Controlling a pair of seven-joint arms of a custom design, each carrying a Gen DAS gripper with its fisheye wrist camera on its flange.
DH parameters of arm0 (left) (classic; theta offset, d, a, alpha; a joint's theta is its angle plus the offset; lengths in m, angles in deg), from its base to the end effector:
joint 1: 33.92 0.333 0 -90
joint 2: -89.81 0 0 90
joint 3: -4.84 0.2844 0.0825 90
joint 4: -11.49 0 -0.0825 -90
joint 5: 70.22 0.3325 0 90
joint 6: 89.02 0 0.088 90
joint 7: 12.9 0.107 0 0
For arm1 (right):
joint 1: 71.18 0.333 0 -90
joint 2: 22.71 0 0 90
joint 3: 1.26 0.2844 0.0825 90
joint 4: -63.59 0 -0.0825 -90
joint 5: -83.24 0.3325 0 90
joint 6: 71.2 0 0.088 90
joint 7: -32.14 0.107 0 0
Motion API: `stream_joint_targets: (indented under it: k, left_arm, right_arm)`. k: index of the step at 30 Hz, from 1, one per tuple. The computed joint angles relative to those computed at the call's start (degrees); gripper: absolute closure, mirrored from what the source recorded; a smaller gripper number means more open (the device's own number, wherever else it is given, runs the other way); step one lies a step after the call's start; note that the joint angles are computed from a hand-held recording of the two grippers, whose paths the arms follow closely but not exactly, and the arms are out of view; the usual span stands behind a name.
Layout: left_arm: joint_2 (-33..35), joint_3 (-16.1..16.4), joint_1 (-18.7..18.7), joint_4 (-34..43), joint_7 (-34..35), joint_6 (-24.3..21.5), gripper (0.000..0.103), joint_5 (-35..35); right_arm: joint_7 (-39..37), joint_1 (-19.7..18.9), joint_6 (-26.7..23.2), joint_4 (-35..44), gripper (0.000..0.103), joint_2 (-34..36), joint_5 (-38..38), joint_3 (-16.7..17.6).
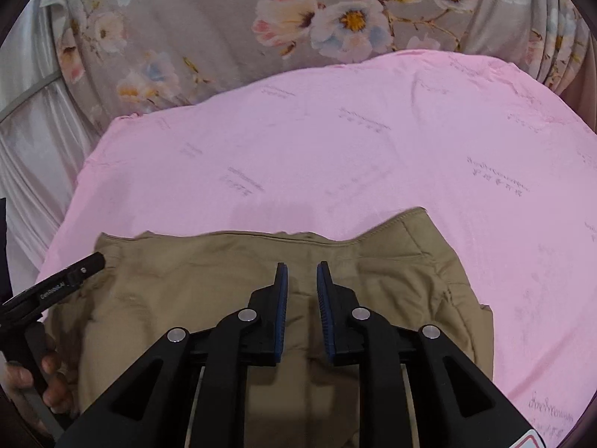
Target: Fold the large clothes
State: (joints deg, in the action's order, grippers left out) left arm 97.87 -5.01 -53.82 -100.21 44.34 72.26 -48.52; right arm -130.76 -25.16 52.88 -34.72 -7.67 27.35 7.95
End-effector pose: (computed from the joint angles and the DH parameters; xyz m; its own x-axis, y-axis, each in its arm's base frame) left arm 0.5020 -0.3025 0.4864 -0.2773 -0.9574 0.0810 -0.7190 0.1509 -0.6784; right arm 0.3782 0.4728 0.4578 -0.3199 -0.9261 -0.1999 -0.6042 0.3620 -0.7098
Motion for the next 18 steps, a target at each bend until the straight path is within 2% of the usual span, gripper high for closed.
stream_joint_targets:
  k: [4, 5, 7, 12, 18]
  left_arm:
    - [-2.04, -1.46, -1.69, -0.97, -1.12, -0.05, 0.035, 3.33]
    - [-1.52, -1.2, -2.47, -0.66, -3.62, -0.57, 0.035, 6.48]
    - [0.1, -0.76, -3.7, 0.15, -7.68, -2.65, 0.035, 11.18]
    - [1.69, 0.11, -3.69, -1.43, -10.34, -0.74, 0.033, 12.44]
    - [2.59, 1.85, -5.59, -1.04, -15.88, -1.09, 0.03, 18.79]
  right_arm:
    - [-5.46, 2.31, -1.0, 9.61, 0.085, 6.8, 0.03, -0.3]
    - [-6.24, 2.68, -0.66, 10.7, 0.085, 8.11, 0.91, -0.7]
    - [-6.25, 3.09, 1.18, 10.7, 0.085, 9.61, 2.51, -1.69]
    - [-3.78, 4.0, 4.09, 7.9, 0.085, 9.6, 1.94, -3.64]
    - [-4.96, 5.18, 1.89, 9.94, 0.085, 11.78, 1.6, -4.35]
